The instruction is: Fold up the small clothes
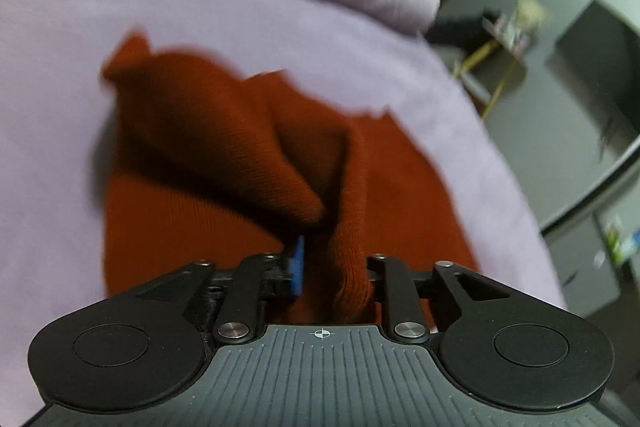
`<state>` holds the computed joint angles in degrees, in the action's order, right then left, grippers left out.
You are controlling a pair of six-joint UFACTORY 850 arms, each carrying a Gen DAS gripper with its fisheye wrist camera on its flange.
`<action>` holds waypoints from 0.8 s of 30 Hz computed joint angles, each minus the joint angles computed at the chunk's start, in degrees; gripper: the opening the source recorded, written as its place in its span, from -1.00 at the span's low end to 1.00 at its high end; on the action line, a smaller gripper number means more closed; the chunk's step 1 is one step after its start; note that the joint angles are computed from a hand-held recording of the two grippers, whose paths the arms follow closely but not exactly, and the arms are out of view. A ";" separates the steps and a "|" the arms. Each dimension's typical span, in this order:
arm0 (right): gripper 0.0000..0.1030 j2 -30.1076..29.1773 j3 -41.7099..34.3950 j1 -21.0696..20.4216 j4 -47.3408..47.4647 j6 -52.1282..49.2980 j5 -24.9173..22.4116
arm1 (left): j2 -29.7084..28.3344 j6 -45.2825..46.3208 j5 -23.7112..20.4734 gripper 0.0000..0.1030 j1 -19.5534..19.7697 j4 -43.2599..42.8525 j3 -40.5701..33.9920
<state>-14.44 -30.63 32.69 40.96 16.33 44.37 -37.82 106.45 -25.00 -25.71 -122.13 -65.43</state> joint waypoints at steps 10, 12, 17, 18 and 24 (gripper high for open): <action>-0.88 1.40 0.23 -0.82 -0.60 0.82 -0.52 | 9.20 6.74 -10.94 -0.03 5.24 2.69 11.57; -0.88 0.45 -1.38 -0.97 -4.05 0.97 -0.31 | 11.40 12.99 -7.96 -0.03 5.42 -5.20 14.28; -0.88 -5.28 -8.62 -3.69 -15.12 2.01 -11.25 | 11.17 12.32 -2.21 -0.03 6.50 -8.21 14.52; -0.95 -7.47 -10.86 -4.64 -17.12 3.88 -16.70 | 10.85 10.75 -1.15 -0.04 6.73 -6.94 14.30; -0.46 -6.10 -8.55 -3.58 -12.99 -3.36 -8.88 | 10.59 15.11 0.69 -0.01 8.09 -12.70 15.47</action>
